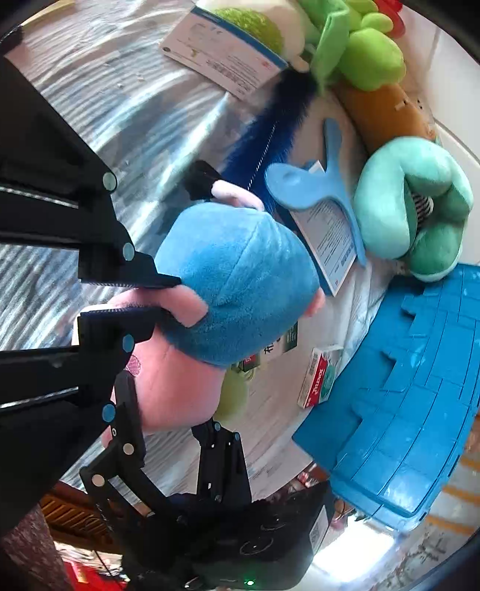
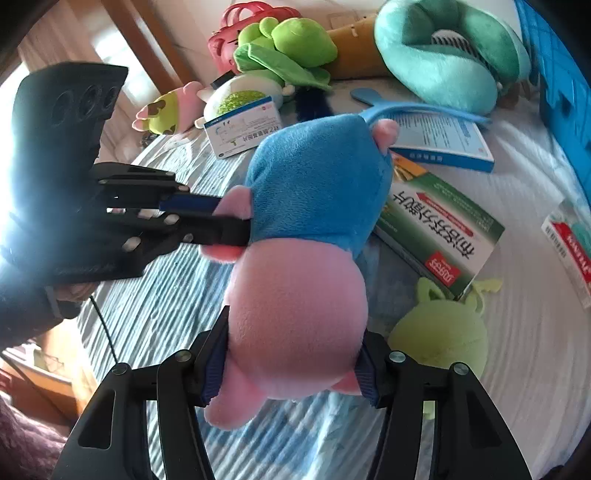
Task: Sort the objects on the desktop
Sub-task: 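Carry the plush pig with the right tool toward the blue crate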
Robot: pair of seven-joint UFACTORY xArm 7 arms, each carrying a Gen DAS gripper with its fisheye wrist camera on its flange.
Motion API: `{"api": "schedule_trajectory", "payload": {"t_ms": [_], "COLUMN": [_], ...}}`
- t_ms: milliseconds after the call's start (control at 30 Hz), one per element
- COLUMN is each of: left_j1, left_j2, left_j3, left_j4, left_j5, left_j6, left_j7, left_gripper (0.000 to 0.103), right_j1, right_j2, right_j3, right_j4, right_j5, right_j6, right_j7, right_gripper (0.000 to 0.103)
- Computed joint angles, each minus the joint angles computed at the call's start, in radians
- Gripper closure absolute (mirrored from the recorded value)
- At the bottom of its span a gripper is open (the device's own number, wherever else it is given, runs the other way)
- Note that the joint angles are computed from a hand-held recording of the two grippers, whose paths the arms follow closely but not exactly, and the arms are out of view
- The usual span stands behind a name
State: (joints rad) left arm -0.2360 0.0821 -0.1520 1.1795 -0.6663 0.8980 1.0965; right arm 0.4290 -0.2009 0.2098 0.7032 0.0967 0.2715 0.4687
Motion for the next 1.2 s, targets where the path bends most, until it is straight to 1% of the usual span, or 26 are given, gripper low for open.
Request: {"api": "schedule_trajectory", "payload": {"t_ms": [167,233,333,467,600,733,833,933,1033,1100,1133,1200], "left_j1": [-0.013,-0.017,-0.019,-0.019,-0.03,-0.037,-0.043,-0.058,-0.086,-0.122,-0.138,-0.188], "left_j2": [-0.042,-0.065,-0.075,-0.094,-0.118,-0.11,-0.092,-0.074,-0.036,0.002,0.024,0.088], "left_j3": [0.001,0.003,0.013,0.021,0.026,0.03,0.024,0.003,-0.026,-0.061,-0.074,-0.107], "left_j4": [-0.008,-0.001,0.032,0.065,0.108,0.206,0.294,0.372,0.474,0.557,0.597,0.708], "left_j5": [0.037,0.018,0.006,-0.018,-0.05,-0.112,-0.155,-0.179,-0.172,-0.144,-0.125,-0.058], "left_j6": [-0.056,-0.074,-0.067,-0.058,-0.047,0.014,0.059,0.07,0.075,0.053,0.044,0.026], "left_j7": [-0.036,-0.001,0.01,0.022,0.057,0.12,0.159,0.159,0.115,0.081,0.057,-0.024], "left_gripper": [0.096,0.096,0.096,0.096,0.096,0.096,0.096,0.096,0.096,0.096,0.096,0.096], "right_j1": [-0.044,-0.054,-0.08,-0.099,-0.139,-0.184,-0.207,-0.23,-0.249,-0.265,-0.273,-0.292], "right_j2": [-0.026,-0.033,-0.042,-0.063,-0.099,-0.149,-0.185,-0.221,-0.279,-0.33,-0.364,-0.43], "right_j3": [0.04,0.045,0.061,0.074,0.118,0.18,0.209,0.23,0.219,0.204,0.187,0.146], "right_j4": [0.023,0.046,0.082,0.135,0.203,0.282,0.339,0.381,0.39,0.385,0.378,0.362], "right_j5": [-0.112,-0.149,-0.216,-0.277,-0.39,-0.524,-0.601,-0.668,-0.7,-0.706,-0.702,-0.688], "right_j6": [0.017,0.033,0.057,0.109,0.196,0.33,0.423,0.503,0.541,0.562,0.571,0.579], "right_j7": [0.076,0.091,0.125,0.165,0.24,0.358,0.429,0.473,0.476,0.451,0.427,0.363], "right_gripper": [0.046,0.046,0.046,0.046,0.046,0.046,0.046,0.046,0.046,0.046,0.046,0.046]}}
